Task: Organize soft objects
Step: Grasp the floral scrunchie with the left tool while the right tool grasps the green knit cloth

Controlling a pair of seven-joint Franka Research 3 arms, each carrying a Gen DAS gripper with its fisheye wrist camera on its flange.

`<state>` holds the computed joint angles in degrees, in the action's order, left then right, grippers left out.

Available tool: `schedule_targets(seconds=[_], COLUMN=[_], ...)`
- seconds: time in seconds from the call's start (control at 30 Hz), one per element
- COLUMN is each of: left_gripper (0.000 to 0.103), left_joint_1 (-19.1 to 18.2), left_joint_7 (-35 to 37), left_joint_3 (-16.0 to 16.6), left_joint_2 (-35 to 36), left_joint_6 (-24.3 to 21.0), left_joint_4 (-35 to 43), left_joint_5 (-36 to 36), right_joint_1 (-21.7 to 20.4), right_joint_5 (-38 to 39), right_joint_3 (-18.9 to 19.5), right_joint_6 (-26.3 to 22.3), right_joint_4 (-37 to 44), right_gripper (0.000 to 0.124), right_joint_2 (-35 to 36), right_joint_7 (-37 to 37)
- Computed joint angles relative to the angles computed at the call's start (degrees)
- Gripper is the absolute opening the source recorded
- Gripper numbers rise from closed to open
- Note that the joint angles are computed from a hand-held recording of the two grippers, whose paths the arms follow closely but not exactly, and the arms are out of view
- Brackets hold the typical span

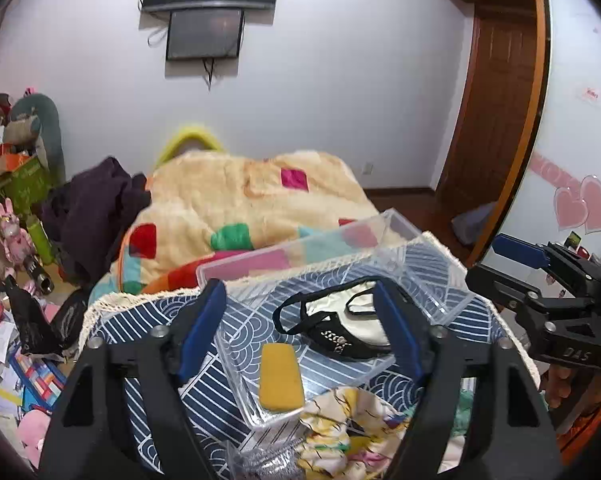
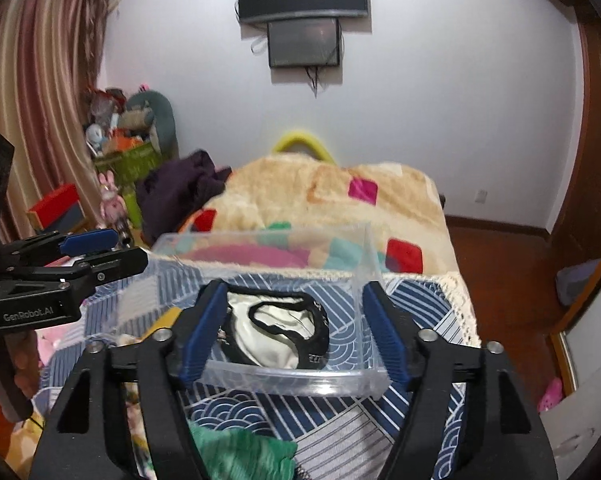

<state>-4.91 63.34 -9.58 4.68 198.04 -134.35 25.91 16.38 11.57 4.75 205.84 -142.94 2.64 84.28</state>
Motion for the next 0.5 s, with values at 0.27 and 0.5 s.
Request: schedule_targets(seconds=[0.27, 0.5], left_gripper=[0.097, 0.097], left_joint_1=[-3.3, -1.3], left_joint_7=[12.8, 3.4], left_joint_3=[0.0, 0.7], left_joint_2=[-4.6, -3.9], left_joint_6=[4.2, 2.7], left_joint_4=[-7.8, -9.9], left_joint_5=[-14.9, -3.7], right_joint_1=[-0.1, -0.7], right_joint_5=[-5.4, -11.5], right_joint_3=[-0.3, -1.0], right_joint_6=[4.2, 3.0], right_joint_4=[-5.6, -8.2], right_gripper=[0.08, 0.08], right_joint_2=[-2.9, -2.1], right_joint_7=[3.9, 10.5])
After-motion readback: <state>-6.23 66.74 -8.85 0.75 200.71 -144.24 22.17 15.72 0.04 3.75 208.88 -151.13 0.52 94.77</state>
